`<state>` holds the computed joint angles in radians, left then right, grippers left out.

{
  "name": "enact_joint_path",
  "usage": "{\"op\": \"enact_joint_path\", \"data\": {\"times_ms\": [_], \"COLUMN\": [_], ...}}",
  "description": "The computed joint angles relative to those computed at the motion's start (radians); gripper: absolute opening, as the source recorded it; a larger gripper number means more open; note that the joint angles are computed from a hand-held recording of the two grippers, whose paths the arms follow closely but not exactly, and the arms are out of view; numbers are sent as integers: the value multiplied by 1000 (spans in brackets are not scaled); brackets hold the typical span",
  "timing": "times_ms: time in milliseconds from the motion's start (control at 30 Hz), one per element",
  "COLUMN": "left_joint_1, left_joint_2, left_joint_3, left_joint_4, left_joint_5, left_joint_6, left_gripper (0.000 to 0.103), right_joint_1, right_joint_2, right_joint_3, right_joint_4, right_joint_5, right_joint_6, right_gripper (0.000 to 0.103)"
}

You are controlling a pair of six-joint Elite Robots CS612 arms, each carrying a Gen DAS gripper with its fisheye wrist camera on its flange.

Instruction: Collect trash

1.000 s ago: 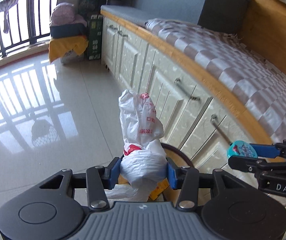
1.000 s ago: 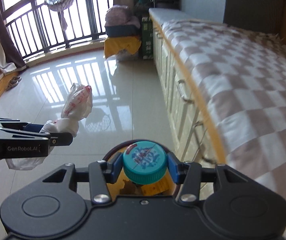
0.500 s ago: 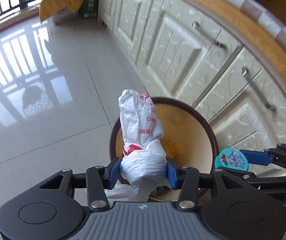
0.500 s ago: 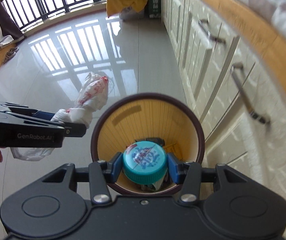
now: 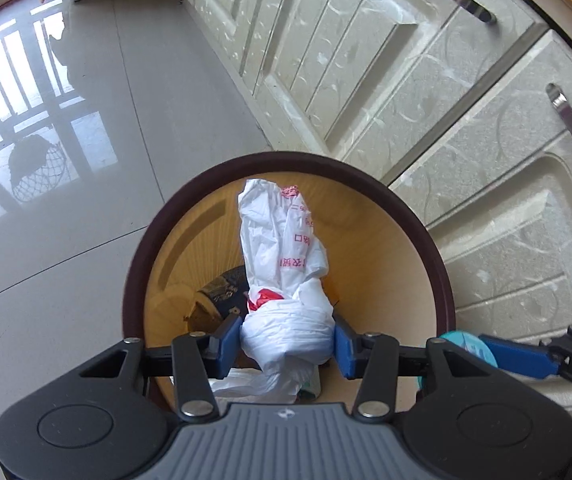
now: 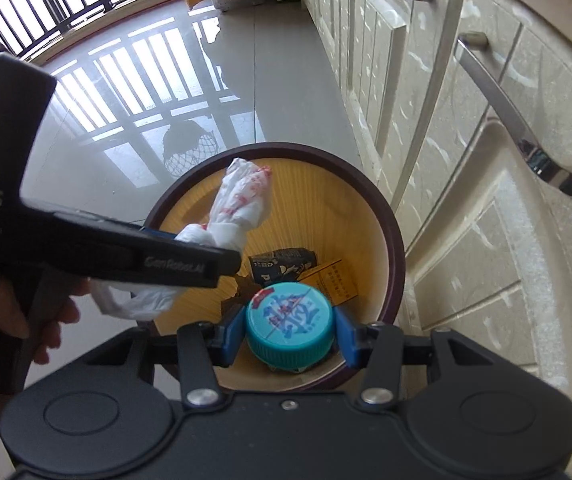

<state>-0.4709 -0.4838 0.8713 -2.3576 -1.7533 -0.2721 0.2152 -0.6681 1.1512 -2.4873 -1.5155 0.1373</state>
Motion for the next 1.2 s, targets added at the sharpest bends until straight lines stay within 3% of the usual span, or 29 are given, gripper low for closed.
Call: {"op": "enact_joint_path", "data": {"times_ms": [67, 100, 400, 633, 700, 733, 967, 1200], "left_joint_1": [3, 4, 7, 15, 16, 17, 17, 16], "left_joint_2": [18, 21, -12, -33, -36, -37, -58, -99], "left_joint_3": [-27, -29, 27, 55, 57, 57, 82, 132], "left_joint_4": [8, 4, -5, -53, -53, -50, -25, -28], "left_joint_5": [-7, -2, 72, 91, 97, 99, 108, 130], "left_joint_6": [-10, -21, 28, 3, -9, -11, -25, -41], "left_gripper": [79, 84, 87, 103, 103, 103, 103, 103], "right_joint_1": [-3, -4, -11, -15, -16, -12, -4, 3], "right_joint_2": [5, 7, 31, 53, 57, 57, 49, 41], "right_joint_3": [-6, -8, -34, -66, -71, -68, -67, -75], "right_joint_4": [4, 6, 36, 51, 46, 34, 69, 85], "right_joint_5": [3, 4, 16, 56, 61, 41, 23, 12], "right_joint_6": [2, 3, 13, -4, 5, 2, -45, -42], "right_gripper": [49, 49, 49, 50, 68, 72, 74, 87]}}
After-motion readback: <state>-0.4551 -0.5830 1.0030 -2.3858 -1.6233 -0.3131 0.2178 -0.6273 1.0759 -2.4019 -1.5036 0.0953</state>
